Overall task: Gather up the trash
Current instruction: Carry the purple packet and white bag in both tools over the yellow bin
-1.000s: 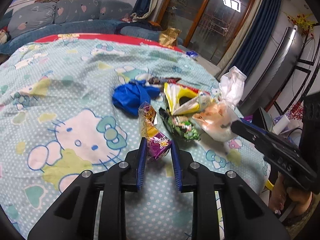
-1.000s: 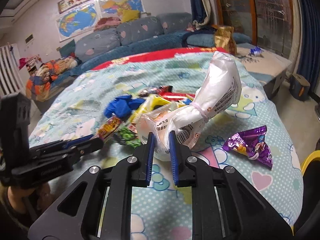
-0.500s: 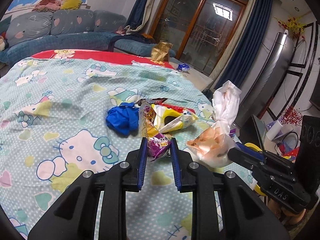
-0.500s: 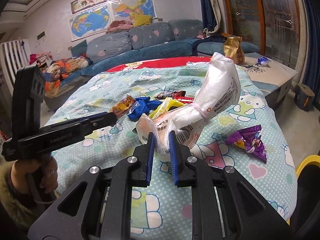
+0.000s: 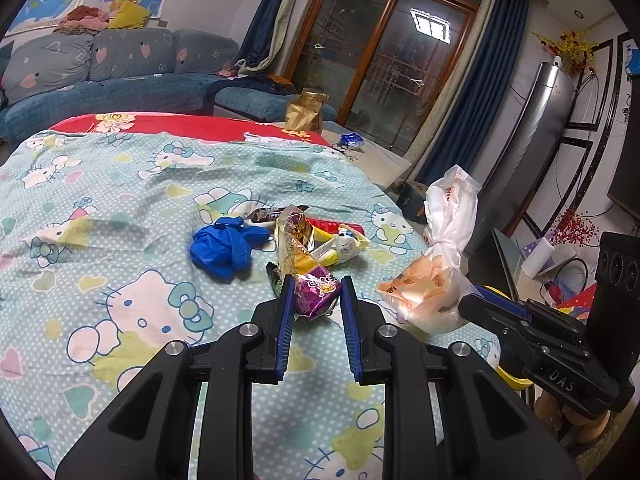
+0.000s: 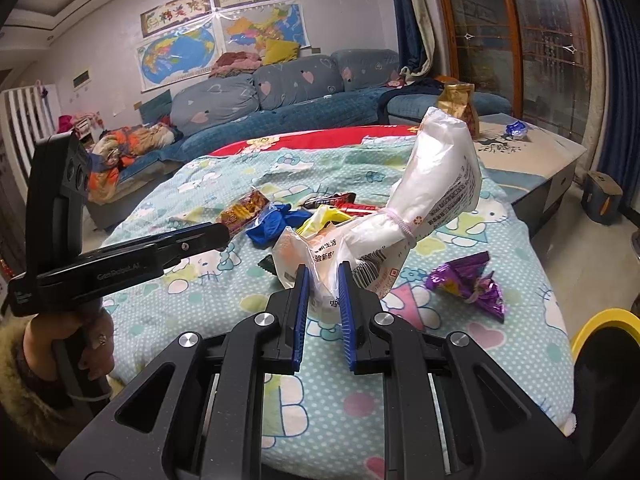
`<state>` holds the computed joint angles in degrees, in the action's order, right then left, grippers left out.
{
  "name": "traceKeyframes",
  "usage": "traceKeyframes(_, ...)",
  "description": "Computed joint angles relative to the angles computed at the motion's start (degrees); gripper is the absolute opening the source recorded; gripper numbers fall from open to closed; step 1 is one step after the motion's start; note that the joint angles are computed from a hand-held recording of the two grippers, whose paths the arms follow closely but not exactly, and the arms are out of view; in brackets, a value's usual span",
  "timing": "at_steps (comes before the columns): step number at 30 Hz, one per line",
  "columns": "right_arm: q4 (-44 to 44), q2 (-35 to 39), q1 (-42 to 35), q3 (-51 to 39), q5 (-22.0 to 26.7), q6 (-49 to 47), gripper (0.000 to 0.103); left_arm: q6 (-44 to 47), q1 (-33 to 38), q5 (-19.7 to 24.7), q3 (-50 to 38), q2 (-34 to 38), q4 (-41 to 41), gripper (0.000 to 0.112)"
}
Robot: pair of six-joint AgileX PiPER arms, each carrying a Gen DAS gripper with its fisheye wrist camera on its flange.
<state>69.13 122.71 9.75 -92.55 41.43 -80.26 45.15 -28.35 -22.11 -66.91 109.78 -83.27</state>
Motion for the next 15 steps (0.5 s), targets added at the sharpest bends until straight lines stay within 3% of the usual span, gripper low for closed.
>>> traceKeyframes(15, 2.3, -1.3, -4.2, 1.1, -0.2, -1.8, 0.011, 4.0, -2.5, -0.2, -2.8, 0.6, -1.6, 0.022)
